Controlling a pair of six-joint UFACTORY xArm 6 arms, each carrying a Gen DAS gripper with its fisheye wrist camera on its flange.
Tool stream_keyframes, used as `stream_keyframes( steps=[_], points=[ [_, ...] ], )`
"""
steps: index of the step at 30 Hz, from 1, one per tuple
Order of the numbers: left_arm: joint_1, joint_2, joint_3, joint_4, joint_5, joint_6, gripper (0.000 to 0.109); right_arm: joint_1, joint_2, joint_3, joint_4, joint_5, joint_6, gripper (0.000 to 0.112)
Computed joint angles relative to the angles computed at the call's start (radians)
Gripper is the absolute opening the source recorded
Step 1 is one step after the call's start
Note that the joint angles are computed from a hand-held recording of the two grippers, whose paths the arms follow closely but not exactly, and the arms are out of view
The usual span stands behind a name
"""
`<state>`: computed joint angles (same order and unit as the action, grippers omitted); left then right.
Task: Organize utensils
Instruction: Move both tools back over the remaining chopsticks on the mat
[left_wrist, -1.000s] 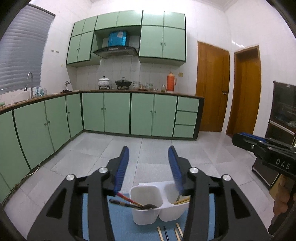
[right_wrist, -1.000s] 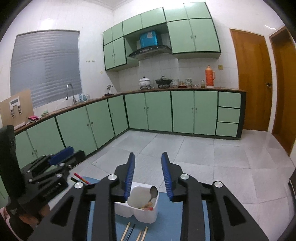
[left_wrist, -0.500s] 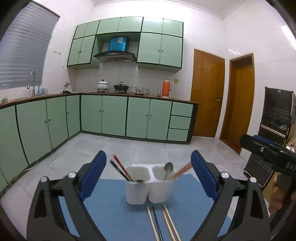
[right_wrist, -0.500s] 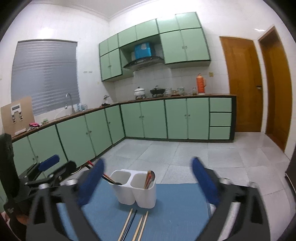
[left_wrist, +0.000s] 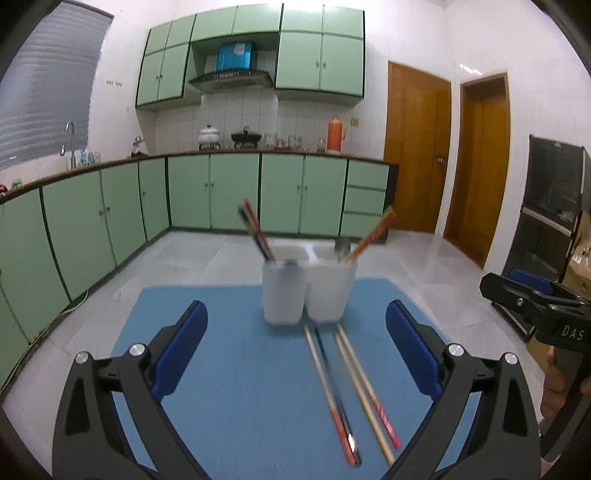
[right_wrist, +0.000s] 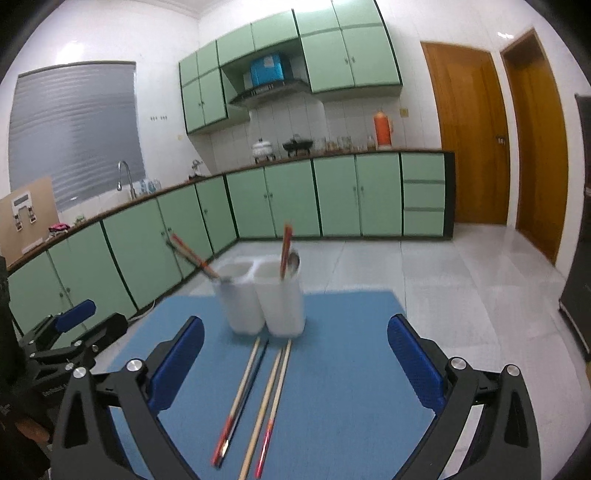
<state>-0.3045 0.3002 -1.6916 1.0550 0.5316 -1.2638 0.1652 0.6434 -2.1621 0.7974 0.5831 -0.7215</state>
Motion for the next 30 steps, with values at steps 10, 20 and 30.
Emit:
stream_keyframes(
  steps=[10,20,30],
  points=[
    [-0.026,-0.065,0.210,-0.117,0.021,0.039,0.095,0.029,-0.150,0.362,-0.034,-0.072,-0.038,0.092],
    [-0.039,-0.072,0.295,-0.262,0.045,0.113,0.095,0.057,-0.157,0.457,-0.172,-0.039,-0.005,0.045],
    [-0.040,-0.064,0.295,-0.312,0.050,0.136,0.095,0.073,-0.115,0.410,-0.261,0.023,0.043,0.031]
  ],
)
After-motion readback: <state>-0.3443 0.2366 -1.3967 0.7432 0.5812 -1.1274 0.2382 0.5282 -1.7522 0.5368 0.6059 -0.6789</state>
